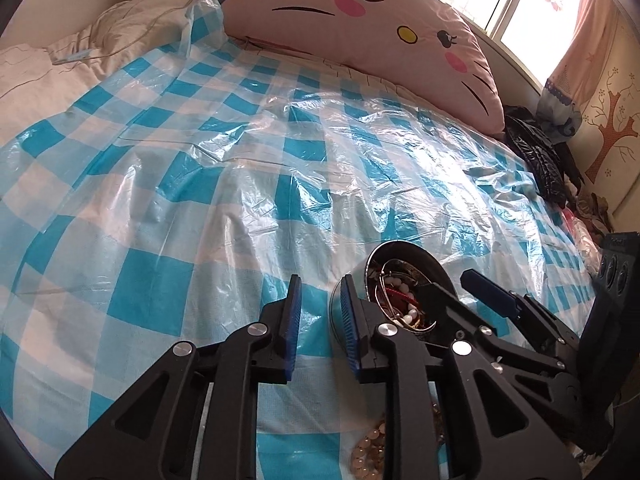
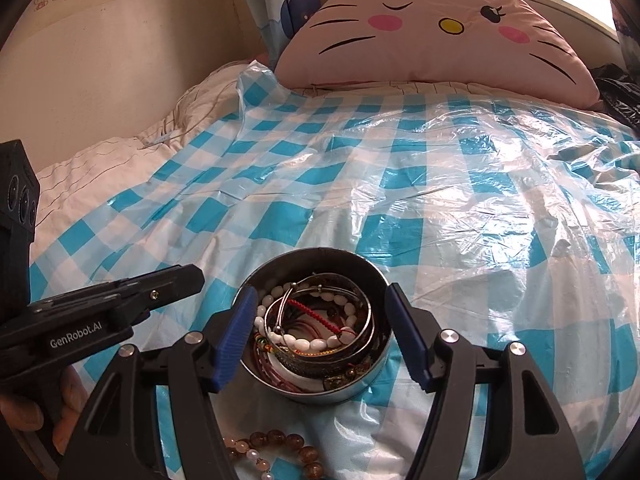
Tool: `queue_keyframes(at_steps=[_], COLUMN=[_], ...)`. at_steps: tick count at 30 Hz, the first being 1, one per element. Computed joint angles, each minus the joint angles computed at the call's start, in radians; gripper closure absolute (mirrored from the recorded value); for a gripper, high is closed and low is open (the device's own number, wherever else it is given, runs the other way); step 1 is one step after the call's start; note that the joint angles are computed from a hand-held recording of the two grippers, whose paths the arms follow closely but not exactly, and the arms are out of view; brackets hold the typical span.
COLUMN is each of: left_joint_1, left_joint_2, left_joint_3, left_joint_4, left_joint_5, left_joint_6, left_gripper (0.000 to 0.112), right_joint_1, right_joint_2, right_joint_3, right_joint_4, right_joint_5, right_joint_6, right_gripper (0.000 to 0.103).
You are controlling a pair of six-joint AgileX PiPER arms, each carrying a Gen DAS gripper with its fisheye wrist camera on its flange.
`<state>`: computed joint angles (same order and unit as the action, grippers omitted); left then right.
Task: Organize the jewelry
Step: 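Open both tools to drop the silver bangles into the tin, then close the left tool on the pale bead bracelet while right closes on the brown beads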
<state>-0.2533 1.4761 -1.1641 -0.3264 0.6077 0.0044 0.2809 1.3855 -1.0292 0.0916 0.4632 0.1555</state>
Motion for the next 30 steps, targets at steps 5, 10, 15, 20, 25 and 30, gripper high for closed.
queue_keyframes(at_steps=[5,10,15,20,25,30], left_joint_1=[-0.002,-0.073,-0.186,-0.202,-0.187,-0.226], left_joint_2=[-0.047,-0.108,-0.122,-0.134,-0.136,-0.139], left_joint_3=[0.040,0.124,0.160,0.185,0.190,0.202], left_joint_4=[-0.032,-0.005,0.134,0.156,0.166,0.282], left_joint_5=[0.074,0.121,0.122,0.117,0.112,0.118], left_joint_6=[0.107,0.222,0.160,0.158,0.150,0.082], left_gripper=[0.090,0.090,0.090,0.090,0.090,0.090], right_joint_1=[-0.076,-0.082,0.028,0.132,0.118,0.169], right_joint_2=[-0.094,-0.150,-0.146,-0.104,-0.109,-0.103], right_joint_3=[0.057,0.132,0.156,0.134,0.138,0.120], right_joint_4=[0.112,0.161,-0.016,-0.241,-0.290,-0.468], right_joint_5=[0.085,0.201,0.221,0.262,0.276,0.361], right_joint_6=[-0.113,-0.207,-0.057,0.139,0.198,0.359], right_gripper=[0.038,0.038,0.038,0.037,0.032,0.029])
